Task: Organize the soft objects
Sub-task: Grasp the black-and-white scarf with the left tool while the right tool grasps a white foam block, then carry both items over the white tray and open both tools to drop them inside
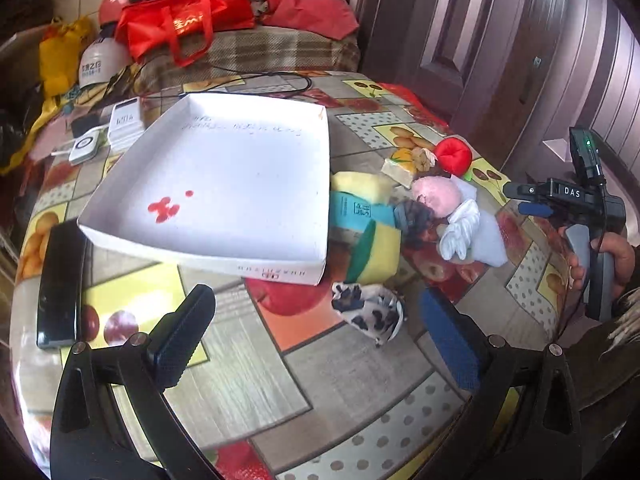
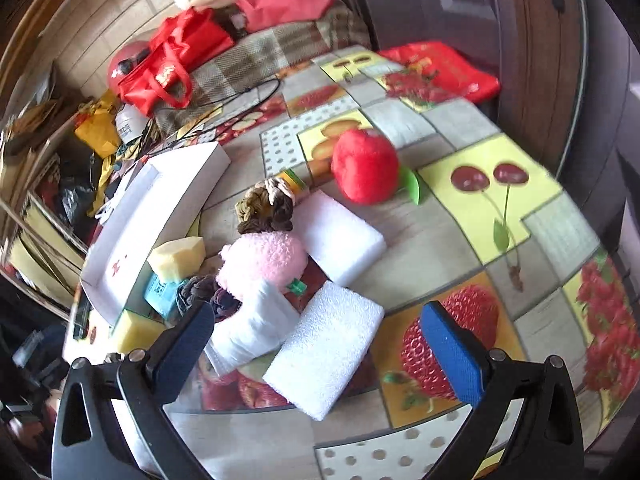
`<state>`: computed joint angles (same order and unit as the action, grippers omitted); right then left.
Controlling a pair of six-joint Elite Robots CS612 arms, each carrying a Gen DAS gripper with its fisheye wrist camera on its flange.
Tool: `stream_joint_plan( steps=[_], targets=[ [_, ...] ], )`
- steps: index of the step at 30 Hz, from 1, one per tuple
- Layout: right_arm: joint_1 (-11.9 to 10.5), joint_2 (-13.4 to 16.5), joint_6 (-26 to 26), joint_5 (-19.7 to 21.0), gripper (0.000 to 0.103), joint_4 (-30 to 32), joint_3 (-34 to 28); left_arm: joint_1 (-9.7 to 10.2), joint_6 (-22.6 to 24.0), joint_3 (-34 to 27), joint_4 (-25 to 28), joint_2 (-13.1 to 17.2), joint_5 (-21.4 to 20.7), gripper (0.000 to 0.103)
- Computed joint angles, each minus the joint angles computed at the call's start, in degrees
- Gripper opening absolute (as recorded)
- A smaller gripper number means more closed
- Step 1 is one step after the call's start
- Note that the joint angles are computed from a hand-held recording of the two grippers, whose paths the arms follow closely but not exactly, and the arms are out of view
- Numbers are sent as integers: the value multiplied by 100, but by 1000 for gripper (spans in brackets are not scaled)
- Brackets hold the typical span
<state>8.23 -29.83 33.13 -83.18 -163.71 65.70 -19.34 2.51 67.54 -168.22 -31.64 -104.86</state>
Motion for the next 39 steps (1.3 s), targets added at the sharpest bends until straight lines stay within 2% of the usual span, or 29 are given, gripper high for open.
stream_joint_plan(
  steps=[2, 4, 6, 11, 14, 17, 19, 20, 22, 25, 27, 29, 34, 39],
  targets=[
    [-19, -105, 71, 43, 103, -259, 236, -5, 21, 0, 118, 24, -37, 103],
    [5, -141, -182, -51, 103, -270, 347, -39, 61, -35, 261, 53, -116, 103],
    [133, -37, -484, -430, 103, -286, 269, -66, 147, -120, 413, 104, -227, 103],
    [233, 63, -872, -634, 103, 128, 88, -205, 530, -492, 892, 291, -268, 102],
    [306, 171, -1151, -927, 103, 450, -148, -286, 750, -690, 1145, 387, -130, 100],
    [352, 286, -1326, -1142, 103, 681, -373, -328, 878, -899, 1612, 484, 40, 89],
    [387, 345, -1457, -1301, 102, 858, -489, -335, 874, -995, 1843, 535, 143, 69],
    [391, 360, -1503, -1330, 100, 915, -523, -331, 815, -1047, 1955, 565, 179, 65],
    [393, 383, -1531, -1313, 91, 989, -554, -292, 647, -1035, 1840, 578, 82, 53],
    [393, 319, -1558, -1381, 71, 752, -380, -230, 490, -1012, 1830, 560, -87, 48],
    [343, 225, -1520, -1170, 69, 640, -210, -201, 410, -879, 1674, 491, -108, 47],
    [321, 139, -1409, -1167, 68, 558, -62, -180, 275, -685, 1406, 389, -63, 46],
    [241, -228, -852, -1679, 68, -329, 501, -132, -117, -331, 515, 99, 327, 46],
    [266, -370, -841, -2033, 68, -1475, 487, -101, -300, -804, -364, 55, 869, 46]
  ],
)
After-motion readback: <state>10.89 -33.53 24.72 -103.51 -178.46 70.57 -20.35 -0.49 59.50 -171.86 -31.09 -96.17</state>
